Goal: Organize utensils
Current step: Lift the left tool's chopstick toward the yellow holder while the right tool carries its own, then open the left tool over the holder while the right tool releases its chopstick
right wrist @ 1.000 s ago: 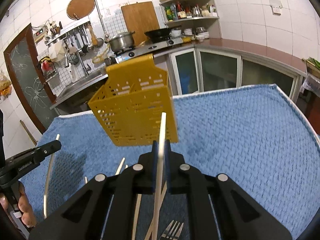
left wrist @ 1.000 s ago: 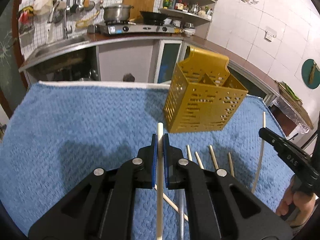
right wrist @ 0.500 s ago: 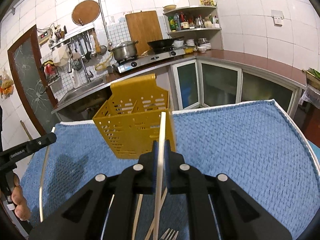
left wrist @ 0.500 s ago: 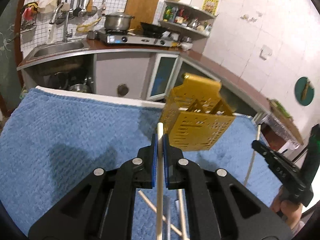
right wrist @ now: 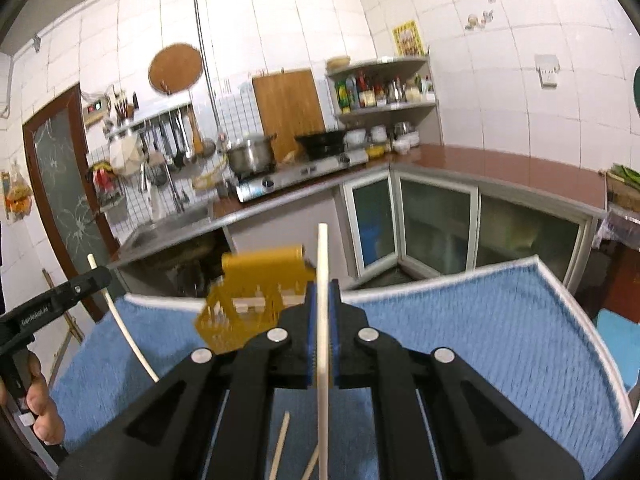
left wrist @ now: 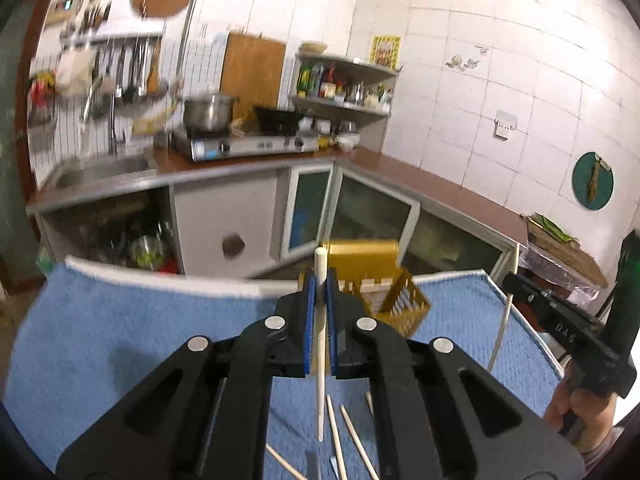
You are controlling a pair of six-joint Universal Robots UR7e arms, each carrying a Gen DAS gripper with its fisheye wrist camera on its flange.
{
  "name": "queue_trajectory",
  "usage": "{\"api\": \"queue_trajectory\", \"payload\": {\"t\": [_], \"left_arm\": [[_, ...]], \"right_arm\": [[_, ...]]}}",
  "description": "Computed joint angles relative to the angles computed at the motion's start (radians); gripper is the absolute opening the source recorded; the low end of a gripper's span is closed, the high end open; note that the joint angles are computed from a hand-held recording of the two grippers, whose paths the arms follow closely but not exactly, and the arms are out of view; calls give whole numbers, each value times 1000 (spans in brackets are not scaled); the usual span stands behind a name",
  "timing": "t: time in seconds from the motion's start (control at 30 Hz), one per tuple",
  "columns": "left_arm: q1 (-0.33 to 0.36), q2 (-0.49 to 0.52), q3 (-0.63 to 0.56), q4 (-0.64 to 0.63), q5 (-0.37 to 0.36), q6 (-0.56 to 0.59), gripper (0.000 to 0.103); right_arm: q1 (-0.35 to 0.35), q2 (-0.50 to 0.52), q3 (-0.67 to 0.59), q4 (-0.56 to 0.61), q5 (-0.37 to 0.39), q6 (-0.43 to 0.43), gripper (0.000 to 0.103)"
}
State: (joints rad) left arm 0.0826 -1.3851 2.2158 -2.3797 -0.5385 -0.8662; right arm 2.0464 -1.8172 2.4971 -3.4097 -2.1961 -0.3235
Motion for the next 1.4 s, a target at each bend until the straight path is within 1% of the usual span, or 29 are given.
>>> {"api": "queue_trajectory", "payload": {"t": [0.1, 0.17, 0.23, 0.37, 0.4, 0.5, 0.6, 0.67, 0.73, 0.8, 0.9, 0.97, 1.03, 1.27, 1.4], "left_arm": [[0, 37, -57, -18, 43, 58, 4], [7, 59, -96, -41, 49, 87, 4], [11, 88, -134, -79, 65, 130, 4], [15, 166, -199, -172, 145, 263, 4], [20, 191, -215, -219, 160, 311, 4], [43, 246, -255, -324, 171, 411, 4], [70, 319, -286, -440, 213, 523, 4], [95, 354, -296, -481, 217, 558, 4], [119, 371, -293, -490, 206, 551, 4], [147, 379, -282, -475, 192, 511, 4], [189, 382, -262, -443, 163, 447, 4], [202, 385, -246, -454, 163, 436, 4], [216, 384, -228, -460, 146, 421, 4], [227, 384, -149, -509, 135, 400, 4], [229, 388, -109, -562, 127, 410, 4]], "right_arm": [[14, 24, -55, -22, 18, -31, 6], [30, 63, -92, -69, 13, -70, 6], [35, 99, -135, -115, 33, -117, 6], [41, 154, -195, -208, 68, -177, 6], [33, 164, -209, -224, 89, -183, 6], [12, 194, -238, -251, 132, -178, 6], [-10, 232, -255, -288, 162, -181, 6], [-21, 256, -258, -307, 177, -180, 6], [-35, 285, -249, -358, 188, -199, 6], [-60, 310, -229, -412, 207, -219, 6], [-95, 340, -208, -457, 224, -235, 6], [-116, 348, -195, -471, 241, -233, 6], [-135, 360, -176, -500, 256, -240, 6], [-206, 380, -113, -527, 310, -240, 6], [-232, 405, -89, -550, 319, -244, 6]]}}
